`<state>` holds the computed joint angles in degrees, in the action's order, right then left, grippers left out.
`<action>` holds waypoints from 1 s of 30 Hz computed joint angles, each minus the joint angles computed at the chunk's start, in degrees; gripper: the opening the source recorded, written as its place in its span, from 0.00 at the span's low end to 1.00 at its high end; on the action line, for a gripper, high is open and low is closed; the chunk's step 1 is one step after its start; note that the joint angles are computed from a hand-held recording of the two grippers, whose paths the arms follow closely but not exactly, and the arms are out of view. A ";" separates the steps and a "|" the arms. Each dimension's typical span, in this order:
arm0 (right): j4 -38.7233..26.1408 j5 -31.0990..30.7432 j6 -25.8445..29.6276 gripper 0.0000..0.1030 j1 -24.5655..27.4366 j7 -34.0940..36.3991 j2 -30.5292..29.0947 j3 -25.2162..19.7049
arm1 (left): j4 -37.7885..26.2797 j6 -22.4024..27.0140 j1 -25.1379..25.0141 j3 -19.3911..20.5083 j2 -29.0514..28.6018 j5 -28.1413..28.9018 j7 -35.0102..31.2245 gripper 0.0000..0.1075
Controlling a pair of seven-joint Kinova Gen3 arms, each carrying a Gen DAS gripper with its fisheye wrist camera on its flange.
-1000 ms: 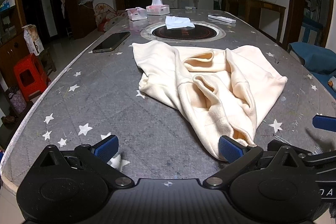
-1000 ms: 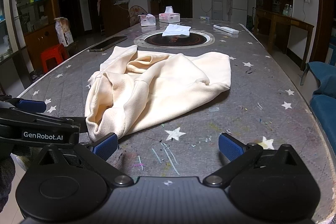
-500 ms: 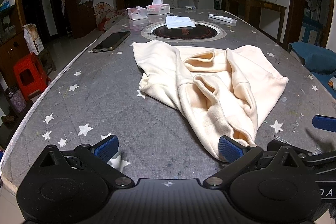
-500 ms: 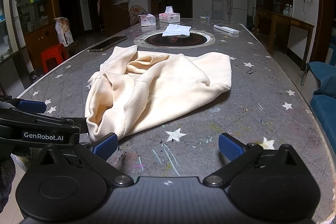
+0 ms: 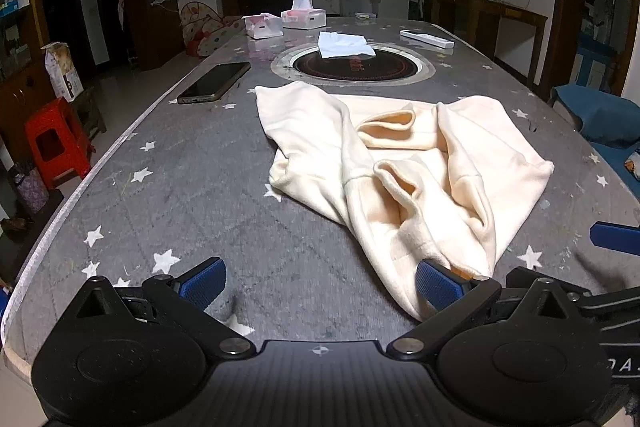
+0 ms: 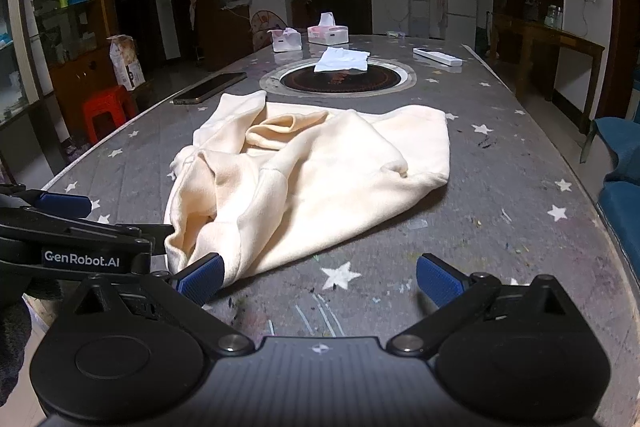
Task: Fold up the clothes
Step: 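Position both open grippers over the sweatshirt hem edge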
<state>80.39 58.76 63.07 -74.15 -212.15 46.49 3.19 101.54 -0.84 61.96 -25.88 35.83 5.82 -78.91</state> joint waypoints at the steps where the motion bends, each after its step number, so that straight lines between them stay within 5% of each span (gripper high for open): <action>1: 0.11 0.15 -0.16 1.00 0.07 0.00 -0.10 0.04 | -0.09 0.03 -0.27 0.23 -0.12 -0.06 -0.09 0.96; 15: 1.22 1.81 -1.90 1.00 2.63 1.14 -1.98 0.03 | -4.12 2.36 -5.02 3.81 -0.61 -1.36 0.46 0.96; 30: 1.07 1.18 -4.35 1.00 6.29 3.92 -2.79 0.55 | -13.25 8.36 -10.55 9.05 2.12 -9.74 7.29 0.96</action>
